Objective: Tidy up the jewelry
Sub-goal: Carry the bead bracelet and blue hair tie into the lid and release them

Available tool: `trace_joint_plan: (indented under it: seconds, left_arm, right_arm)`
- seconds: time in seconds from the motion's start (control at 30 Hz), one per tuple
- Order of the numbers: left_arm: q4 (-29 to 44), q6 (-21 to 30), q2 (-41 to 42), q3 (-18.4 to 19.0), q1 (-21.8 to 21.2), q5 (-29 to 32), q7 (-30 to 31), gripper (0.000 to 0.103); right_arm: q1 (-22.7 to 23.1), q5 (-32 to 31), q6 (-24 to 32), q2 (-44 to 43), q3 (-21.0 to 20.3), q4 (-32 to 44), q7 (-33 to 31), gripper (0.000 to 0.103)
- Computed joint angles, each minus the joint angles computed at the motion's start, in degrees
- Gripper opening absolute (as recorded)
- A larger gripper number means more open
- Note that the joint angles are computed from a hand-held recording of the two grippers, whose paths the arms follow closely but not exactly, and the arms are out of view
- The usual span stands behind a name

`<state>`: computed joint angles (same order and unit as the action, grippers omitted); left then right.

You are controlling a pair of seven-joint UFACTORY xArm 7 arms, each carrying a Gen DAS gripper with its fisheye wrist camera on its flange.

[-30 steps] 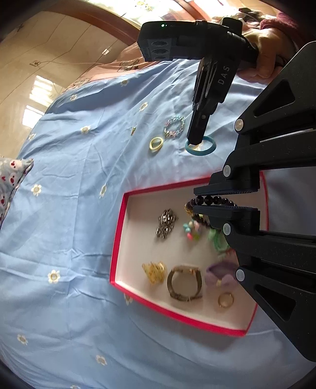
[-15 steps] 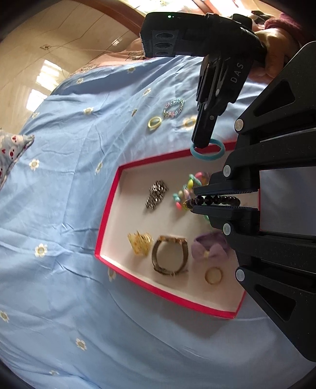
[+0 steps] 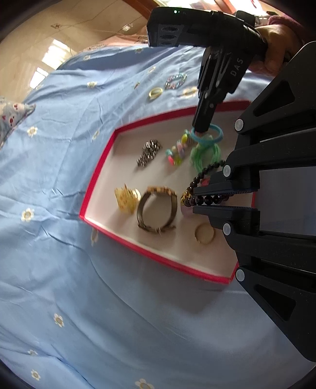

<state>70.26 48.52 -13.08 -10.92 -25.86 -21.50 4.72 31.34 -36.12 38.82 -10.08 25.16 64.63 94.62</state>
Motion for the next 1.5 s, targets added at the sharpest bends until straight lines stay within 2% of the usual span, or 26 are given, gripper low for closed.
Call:
trace_joint_plan:
  seconds: [0.43,0.93,1.1,1.17,1.23,1.4,1.5]
  left_arm:
    - [-0.2,0.5,1.5,-0.5,0.7,3.4,-1.8,0.006]
    - [0.3,1.2,1.8,-0.5,0.9,4.2,-2.7,0.007]
    - [0.3,1.2,1.7,-0.5,0.9,4.4,-2.9,0.01]
    - [0.3,1.1,1.6,-0.5,0.9,4.5,-2.9,0.013]
    - [0.3,0.9,1.4,-0.6,0.9,4.8,-3.1,0.016]
    - [0.4,1.1,0.8,-0.9,0.7,5.7,-3.6,0.019]
    - [0.0,0.9,0.0,-1.0,0.6,6.0,-3.8,0.025]
  right_arm:
    - [1.7,0.6,2.1,3.3,-1.5,2.4,-2.9,0.003]
    - [2.3,0.7,1.4,3.1,-2.1,2.2,-2.1,0.009]
    - [2.1,0.2,1.2,2.6,-1.9,1.9,-1.3,0.016]
    - [2.0,-0.1,1.1,2.1,-1.8,1.6,-0.7,0.026]
    - [1.7,-0.5,0.9,1.6,-1.5,1.3,-0.2,0.03]
    - [1.3,-1.0,1.5,0.8,-0.7,1.2,0.5,0.03]
    - [1.0,-1.7,1.8,-0.1,-0.1,0.8,1.7,0.03]
